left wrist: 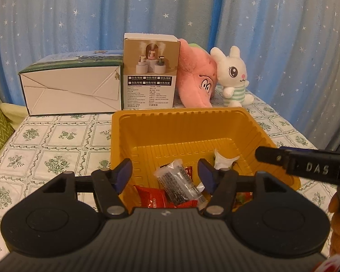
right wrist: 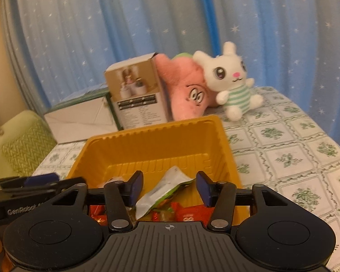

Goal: Organize snacks
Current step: 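Lower both held sweets into the orange tray and open both tools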

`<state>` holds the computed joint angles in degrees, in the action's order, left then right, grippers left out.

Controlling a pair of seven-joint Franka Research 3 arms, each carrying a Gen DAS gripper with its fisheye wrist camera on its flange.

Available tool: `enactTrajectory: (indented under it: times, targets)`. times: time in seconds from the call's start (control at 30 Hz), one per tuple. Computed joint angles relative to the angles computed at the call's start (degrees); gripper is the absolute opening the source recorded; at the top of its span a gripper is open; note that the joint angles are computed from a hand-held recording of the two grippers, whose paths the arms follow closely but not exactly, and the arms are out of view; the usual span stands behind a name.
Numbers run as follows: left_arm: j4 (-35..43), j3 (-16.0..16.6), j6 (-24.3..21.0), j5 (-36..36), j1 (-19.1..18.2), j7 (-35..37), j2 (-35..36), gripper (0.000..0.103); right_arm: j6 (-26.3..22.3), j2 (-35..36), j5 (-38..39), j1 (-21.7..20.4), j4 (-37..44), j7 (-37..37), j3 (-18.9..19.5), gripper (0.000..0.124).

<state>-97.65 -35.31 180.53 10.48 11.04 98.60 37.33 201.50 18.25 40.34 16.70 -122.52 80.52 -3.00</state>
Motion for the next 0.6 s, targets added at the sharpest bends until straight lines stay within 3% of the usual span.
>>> enactTrajectory:
  times: [0.23,0.37,0.43,0.6]
  targets:
    - [-1.99,0.23,1.89,1.04,0.06,-0.4,-0.94,0.06,1.71,-0.34,9.53,3.7,0.1,-4.49,-3.44,0.052]
    - [-5.24,5.38,7.01,3.8,-3.68,-2.94,-3.79,0.06,3.8,-0.81,15.61,4.7,0.06,-9.31,-3.44,0.052]
    - [-6.75,6.25,8.88,5.27,-4.15,-4.31,-4.79,0.06,5.2,-1.14,17.37,4.14,-0.33,-10.7,-2.4,0.052]
    - [-11.65,3.61,11.68,10.07,-0.74,-7.66,-7.2,0.06,6.52,-2.91,19.84,2.33,-2.14,-12.59,0.33,0.052]
